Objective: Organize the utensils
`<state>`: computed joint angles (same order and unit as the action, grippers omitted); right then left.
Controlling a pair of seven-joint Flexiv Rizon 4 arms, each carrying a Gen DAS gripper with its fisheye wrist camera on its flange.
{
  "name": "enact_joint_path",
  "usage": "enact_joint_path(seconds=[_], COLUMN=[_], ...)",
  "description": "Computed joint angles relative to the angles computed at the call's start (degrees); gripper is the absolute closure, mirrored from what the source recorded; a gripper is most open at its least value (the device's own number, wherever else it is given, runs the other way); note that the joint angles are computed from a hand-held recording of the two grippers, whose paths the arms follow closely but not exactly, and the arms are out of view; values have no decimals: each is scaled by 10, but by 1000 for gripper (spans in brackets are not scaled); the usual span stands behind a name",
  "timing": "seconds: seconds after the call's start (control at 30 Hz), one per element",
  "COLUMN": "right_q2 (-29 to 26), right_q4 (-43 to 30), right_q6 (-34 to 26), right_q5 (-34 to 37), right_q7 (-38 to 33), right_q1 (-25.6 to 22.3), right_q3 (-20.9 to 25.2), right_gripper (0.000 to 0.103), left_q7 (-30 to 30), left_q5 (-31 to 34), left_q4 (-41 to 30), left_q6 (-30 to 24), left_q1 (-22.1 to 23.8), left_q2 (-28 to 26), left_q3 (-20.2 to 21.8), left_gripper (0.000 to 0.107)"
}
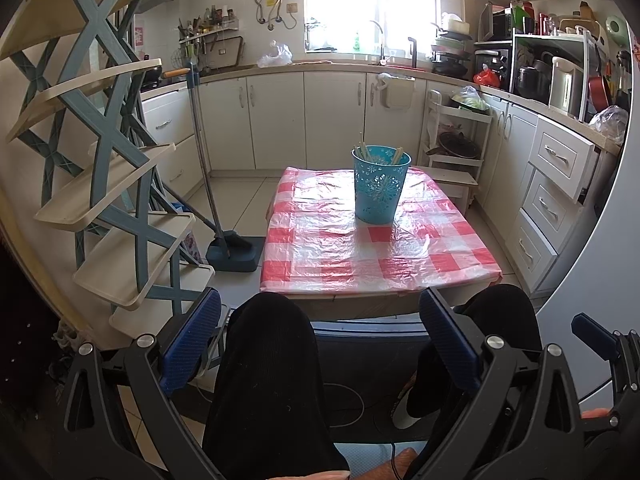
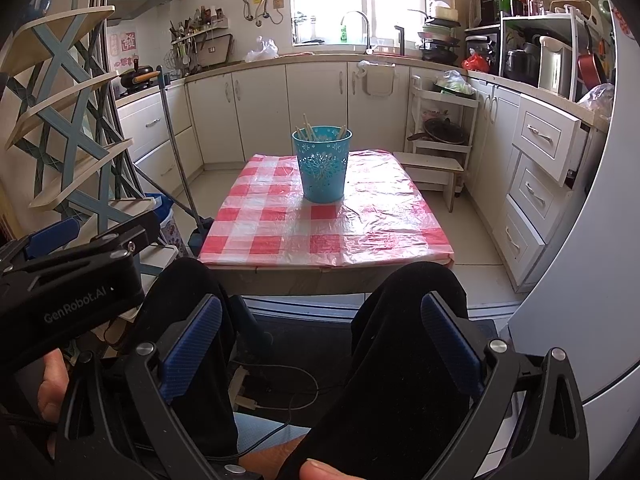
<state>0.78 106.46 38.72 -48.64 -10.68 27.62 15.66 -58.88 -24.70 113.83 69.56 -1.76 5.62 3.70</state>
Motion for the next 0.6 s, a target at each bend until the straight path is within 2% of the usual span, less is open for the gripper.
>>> enact_joint_path(seconds=[0.6], right_q2=[2], right_q4=[6], right_q6=[5], right_q5=[5], right_q7=[-7], right_q1=[-4], right_q3=[0], right_gripper=[7], left_q7=[1], left_q5=[-1], left_q4=[1], left_q6=[2], left_q1=[-1], left_q2=[0], left_q3=[1], left_gripper=[11])
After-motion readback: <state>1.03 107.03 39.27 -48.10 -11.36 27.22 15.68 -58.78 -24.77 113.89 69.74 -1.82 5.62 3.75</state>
